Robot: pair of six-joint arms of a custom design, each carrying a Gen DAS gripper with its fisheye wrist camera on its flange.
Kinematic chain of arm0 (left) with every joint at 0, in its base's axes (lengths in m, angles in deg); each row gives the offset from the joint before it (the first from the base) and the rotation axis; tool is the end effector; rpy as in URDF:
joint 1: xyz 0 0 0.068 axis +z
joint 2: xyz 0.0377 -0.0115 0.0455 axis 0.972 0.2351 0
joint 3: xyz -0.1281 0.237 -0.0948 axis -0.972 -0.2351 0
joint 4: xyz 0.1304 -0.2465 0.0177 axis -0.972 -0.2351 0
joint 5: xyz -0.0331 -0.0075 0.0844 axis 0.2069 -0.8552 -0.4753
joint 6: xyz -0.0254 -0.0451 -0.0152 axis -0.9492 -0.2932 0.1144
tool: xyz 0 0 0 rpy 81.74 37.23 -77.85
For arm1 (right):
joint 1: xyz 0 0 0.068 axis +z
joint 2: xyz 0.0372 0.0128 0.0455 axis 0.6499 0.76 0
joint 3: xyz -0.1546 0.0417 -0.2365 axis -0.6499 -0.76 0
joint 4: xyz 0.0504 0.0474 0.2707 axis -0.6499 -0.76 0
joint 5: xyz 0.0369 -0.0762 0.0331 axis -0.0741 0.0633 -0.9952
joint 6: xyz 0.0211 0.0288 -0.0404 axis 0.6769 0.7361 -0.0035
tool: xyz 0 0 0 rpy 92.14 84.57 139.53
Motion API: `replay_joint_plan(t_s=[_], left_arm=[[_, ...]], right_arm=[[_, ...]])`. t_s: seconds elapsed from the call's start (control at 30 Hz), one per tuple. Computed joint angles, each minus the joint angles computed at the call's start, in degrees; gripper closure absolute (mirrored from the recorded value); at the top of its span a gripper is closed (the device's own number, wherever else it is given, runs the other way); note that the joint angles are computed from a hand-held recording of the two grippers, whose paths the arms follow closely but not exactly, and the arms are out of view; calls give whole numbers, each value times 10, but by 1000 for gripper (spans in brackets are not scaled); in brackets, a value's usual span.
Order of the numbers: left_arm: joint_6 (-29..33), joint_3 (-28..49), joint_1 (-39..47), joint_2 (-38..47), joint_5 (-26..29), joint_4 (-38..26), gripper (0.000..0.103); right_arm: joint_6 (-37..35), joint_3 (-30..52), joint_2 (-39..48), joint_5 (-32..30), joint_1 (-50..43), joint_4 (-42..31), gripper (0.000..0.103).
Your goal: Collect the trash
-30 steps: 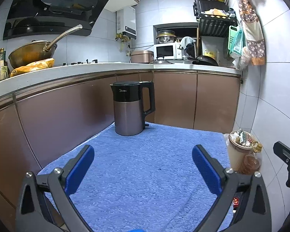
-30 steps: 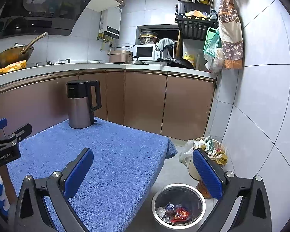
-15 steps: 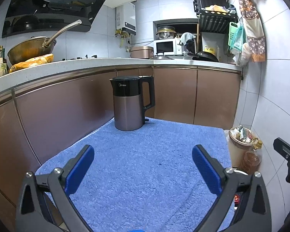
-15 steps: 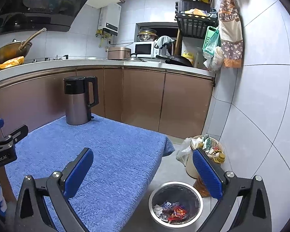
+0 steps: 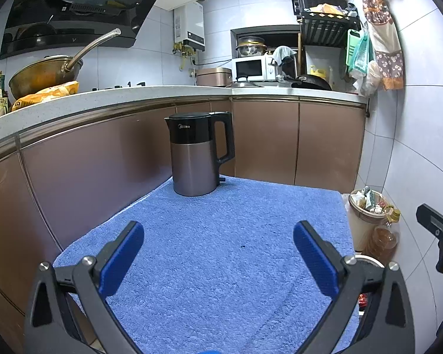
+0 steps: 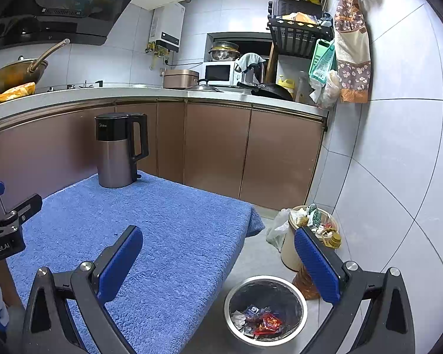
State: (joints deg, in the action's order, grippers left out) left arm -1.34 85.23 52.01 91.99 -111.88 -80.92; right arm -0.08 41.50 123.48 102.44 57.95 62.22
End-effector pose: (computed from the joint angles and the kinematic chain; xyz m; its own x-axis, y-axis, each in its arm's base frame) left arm 0.2797 -0.1077 0.3167 -0.3863 0.0045 -0.9223 -0.1118 0.9924 0.0517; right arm 0.2599 0.0722 0.3485 -0.4082 -0.1324 -0.9032 -0.0754 0.9909 -0.1112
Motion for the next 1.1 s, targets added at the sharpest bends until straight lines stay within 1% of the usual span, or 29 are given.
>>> replay_joint_plan(t_s=[0.57,1.1], left_arm=[[0,-4,-3,-1,-4,0,1],[25,-1,-20,36,31,17,1]], right_arm=[[15,-10,3,-12,-13,5,0],[35,-30,2,-27,-53,-1,0]])
